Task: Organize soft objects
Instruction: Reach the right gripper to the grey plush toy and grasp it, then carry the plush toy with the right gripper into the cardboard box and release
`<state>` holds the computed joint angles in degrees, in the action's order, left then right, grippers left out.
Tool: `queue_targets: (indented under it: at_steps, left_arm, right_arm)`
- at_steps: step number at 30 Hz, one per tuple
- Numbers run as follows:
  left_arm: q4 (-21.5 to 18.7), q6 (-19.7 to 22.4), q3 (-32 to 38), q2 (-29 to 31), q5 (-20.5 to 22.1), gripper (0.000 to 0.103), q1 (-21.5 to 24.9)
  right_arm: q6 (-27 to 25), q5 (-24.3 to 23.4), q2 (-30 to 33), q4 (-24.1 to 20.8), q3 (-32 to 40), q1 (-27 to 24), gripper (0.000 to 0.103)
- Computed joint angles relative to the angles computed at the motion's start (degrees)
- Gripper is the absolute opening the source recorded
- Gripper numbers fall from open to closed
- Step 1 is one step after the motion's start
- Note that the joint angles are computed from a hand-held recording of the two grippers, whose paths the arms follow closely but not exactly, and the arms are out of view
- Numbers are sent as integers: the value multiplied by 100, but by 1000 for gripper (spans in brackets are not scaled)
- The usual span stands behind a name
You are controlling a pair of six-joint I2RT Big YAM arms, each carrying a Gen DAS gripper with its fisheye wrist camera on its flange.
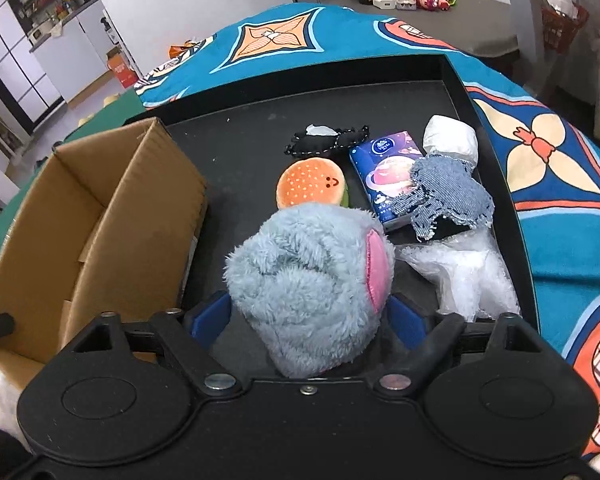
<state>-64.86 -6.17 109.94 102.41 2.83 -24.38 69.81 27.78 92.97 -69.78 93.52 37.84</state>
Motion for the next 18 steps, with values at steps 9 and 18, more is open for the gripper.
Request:
queue_targets:
  at_steps: [9, 18]
  left_arm:
    - [279, -9, -254, -120, -118, 13, -30]
    - [404, 20, -395, -261, -40, 14, 14]
  right_arm:
    - [-91, 198, -21, -132, 214, 145, 62]
    - [-258, 552, 162, -378, 886, 291, 62]
